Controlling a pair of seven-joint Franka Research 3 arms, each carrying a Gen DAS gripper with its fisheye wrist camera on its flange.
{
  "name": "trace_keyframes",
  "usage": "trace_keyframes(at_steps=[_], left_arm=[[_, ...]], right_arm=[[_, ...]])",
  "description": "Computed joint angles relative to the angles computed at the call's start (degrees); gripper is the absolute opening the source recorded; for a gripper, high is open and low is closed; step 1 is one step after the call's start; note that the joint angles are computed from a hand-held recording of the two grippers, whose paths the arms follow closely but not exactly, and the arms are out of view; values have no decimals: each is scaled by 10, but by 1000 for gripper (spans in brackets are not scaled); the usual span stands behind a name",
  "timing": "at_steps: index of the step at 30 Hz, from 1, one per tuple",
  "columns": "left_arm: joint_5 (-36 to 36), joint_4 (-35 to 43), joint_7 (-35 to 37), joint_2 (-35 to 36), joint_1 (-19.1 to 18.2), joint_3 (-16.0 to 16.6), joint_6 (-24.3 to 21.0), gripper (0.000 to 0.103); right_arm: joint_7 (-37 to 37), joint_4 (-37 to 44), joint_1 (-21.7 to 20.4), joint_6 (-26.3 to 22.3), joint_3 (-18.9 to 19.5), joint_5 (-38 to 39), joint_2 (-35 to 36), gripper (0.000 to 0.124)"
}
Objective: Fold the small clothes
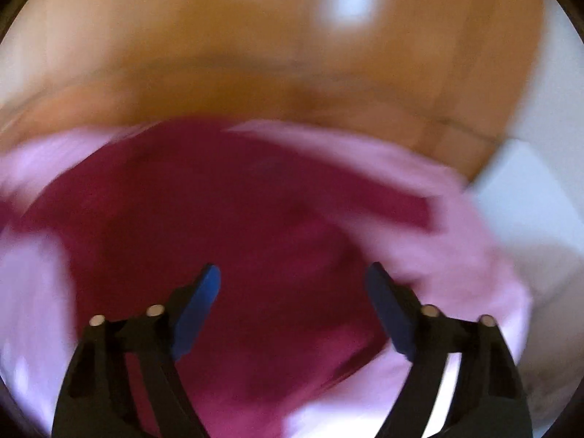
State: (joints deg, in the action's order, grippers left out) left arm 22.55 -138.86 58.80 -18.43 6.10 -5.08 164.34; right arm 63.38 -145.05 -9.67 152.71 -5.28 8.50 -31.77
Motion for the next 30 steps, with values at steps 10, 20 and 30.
trace_keyframes(at_steps=[10, 20, 30], left_arm=[[-132, -121, 100, -107, -81, 87, 21, 57], [-286, -184, 267, -213, -226, 199, 21, 66], [-416, -197, 355, -265, -305, 256, -11, 66]], right_arm=[[-16, -123, 64, -119, 56, -21, -93, 9], [-64, -82, 242, -245, -3, 179, -171, 0], [-93, -82, 265, -226, 39, 261, -174, 56]])
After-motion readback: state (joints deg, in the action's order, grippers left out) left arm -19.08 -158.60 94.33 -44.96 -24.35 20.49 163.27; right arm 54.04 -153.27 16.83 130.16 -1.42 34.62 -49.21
